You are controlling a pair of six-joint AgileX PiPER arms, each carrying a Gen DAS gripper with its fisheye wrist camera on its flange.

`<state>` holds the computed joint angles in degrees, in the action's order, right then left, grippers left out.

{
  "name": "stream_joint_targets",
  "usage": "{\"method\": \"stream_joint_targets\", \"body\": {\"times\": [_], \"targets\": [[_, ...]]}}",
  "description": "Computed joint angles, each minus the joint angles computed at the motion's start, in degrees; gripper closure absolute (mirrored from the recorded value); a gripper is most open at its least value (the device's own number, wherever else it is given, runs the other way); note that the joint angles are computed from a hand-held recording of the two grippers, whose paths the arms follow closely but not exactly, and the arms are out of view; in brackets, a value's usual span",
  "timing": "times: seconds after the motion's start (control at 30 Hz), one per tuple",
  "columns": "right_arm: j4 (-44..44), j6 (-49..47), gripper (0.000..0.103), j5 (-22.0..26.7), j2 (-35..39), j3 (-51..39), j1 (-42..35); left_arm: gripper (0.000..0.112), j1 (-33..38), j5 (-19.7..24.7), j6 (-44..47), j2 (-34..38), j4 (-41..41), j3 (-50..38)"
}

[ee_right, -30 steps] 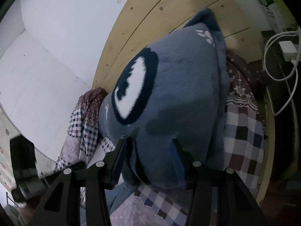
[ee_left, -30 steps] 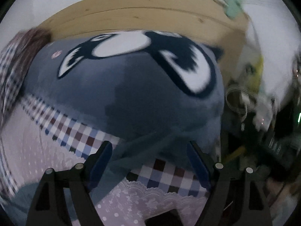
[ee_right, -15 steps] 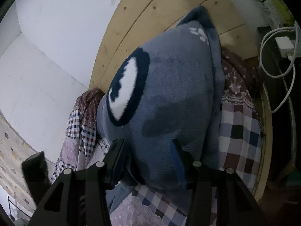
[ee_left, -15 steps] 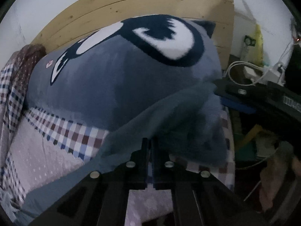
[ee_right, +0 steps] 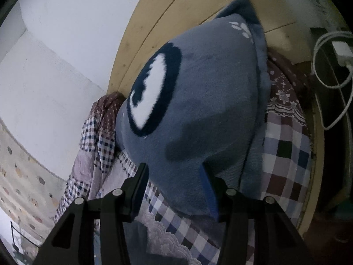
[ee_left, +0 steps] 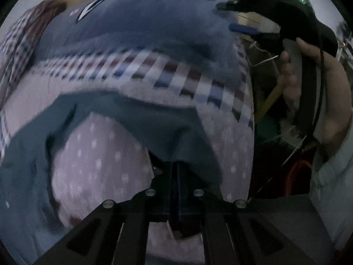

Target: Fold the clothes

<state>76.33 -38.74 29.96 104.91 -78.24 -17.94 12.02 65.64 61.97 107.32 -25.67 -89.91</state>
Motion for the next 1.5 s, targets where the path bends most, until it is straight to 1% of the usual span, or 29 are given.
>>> {"method": "stream_joint_targets", "body": {"times": [0.13, 0.2, 0.27, 0.3, 0.33, 0.37, 0.43, 0.47, 0.57, 0.67, 0.7, 0.77, 0.87, 1.03, 1.17, 1.3, 1.33, 1.37, 1.4, 1.47, 1.5], "targets": [[-0.1, -2.4, 0.051, 2.2, 0.1, -0.8, 0.9, 0.099, 3.7, -2.5, 0.9, -2.5, -3.0, 4.7], [-1.0, -2.9, 0.051, 3.2, 0.4, -1.5, 1.4, 0.088, 5.2, -3.4, 2.8, -4.4, -6.7, 7.0], [-2.0, -3.0, 0.051, 4.1, 0.7, -2.1, 1.9, 0.066, 6.6, -3.3, 4.7, -6.7, -11.5, 9.1], [-2.4, -2.6, 0.051, 4.8, 1.0, -2.5, 2.1, 0.060, 7.0, -2.9, 5.4, -7.6, -14.2, 9.9], [-3.3, -1.7, 0.051, 6.7, 2.0, -3.6, 2.1, 0.051, 7.3, -2.4, 5.7, -8.2, -16.4, 10.3], [-4.3, -0.7, 0.051, 9.3, 3.3, -5.1, 1.9, 0.048, 7.4, -1.9, 5.9, -8.6, -18.5, 10.7], [-6.0, 1.1, 0.051, 14.6, 6.1, -8.5, 1.7, 0.048, 6.3, -2.8, 5.0, -9.3, -20.0, 11.4], [-8.3, 2.3, 0.051, 17.0, 7.4, -10.3, 2.1, 0.048, 5.6, -3.7, 4.4, -9.4, -20.2, 11.6], [-18.8, 4.8, 0.051, 22.8, 10.4, -16.2, 5.5, 0.048, 4.2, -6.0, 2.6, -9.1, -19.9, 12.2], [-25.0, 4.9, 0.051, 29.9, 13.6, -21.2, 8.0, 0.048, 4.2, -7.6, 1.5, -8.9, -19.9, 13.3], [-26.4, 5.3, 0.051, 31.9, 14.7, -22.1, 8.1, 0.048, 4.3, -8.1, 1.2, -8.9, -20.1, 13.8], [-29.3, 6.1, 0.051, 34.3, 16.2, -23.1, 8.3, 0.048, 5.3, -7.9, 1.2, -8.7, -21.3, 14.6], [-31.3, 7.0, 0.051, 35.6, 17.4, -23.2, 7.6, 0.048, 6.0, -8.3, 1.4, -8.7, -22.5, 15.6], [-30.0, 6.0, 0.051, 37.9, 20.0, -25.1, 8.3, 0.048, 6.2, -9.7, 1.2, -9.0, -24.0, 17.0], [-32.1, 5.8, 0.053, 35.7, 20.1, -23.9, 10.3, 0.048, 5.9, -10.2, 0.6, -9.0, -24.5, 17.3], [-31.7, 6.8, 0.055, 34.6, 20.3, -24.1, 10.1, 0.048, 5.3, -10.7, 0.3, -8.8, -24.7, 17.5], [-31.9, 7.1, 0.059, 34.4, 20.2, -24.1, 10.2, 0.048, 5.0, -11.1, 0.0, -8.9, -24.7, 17.6], [-32.5, 7.4, 0.068, 34.0, 20.1, -24.0, 10.5, 0.048, 4.7, -11.4, -0.3, -8.9, -24.6, 17.7], [-33.4, 7.9, 0.080, 33.6, 19.7, -23.9, 10.7, 0.048, 4.4, -11.7, -0.5, -9.0, -24.7, 17.9], [-33.8, 8.1, 0.088, 33.7, 19.2, -23.8, 10.5, 0.048, 3.6, -12.8, -1.1, -9.1, -24.6, 18.4], [-33.7, 8.0, 0.099, 33.8, 18.9, -23.7, 10.2, 0.048, 3.2, -13.3, -1.2, -9.3, -24.6, 18.7]]}}
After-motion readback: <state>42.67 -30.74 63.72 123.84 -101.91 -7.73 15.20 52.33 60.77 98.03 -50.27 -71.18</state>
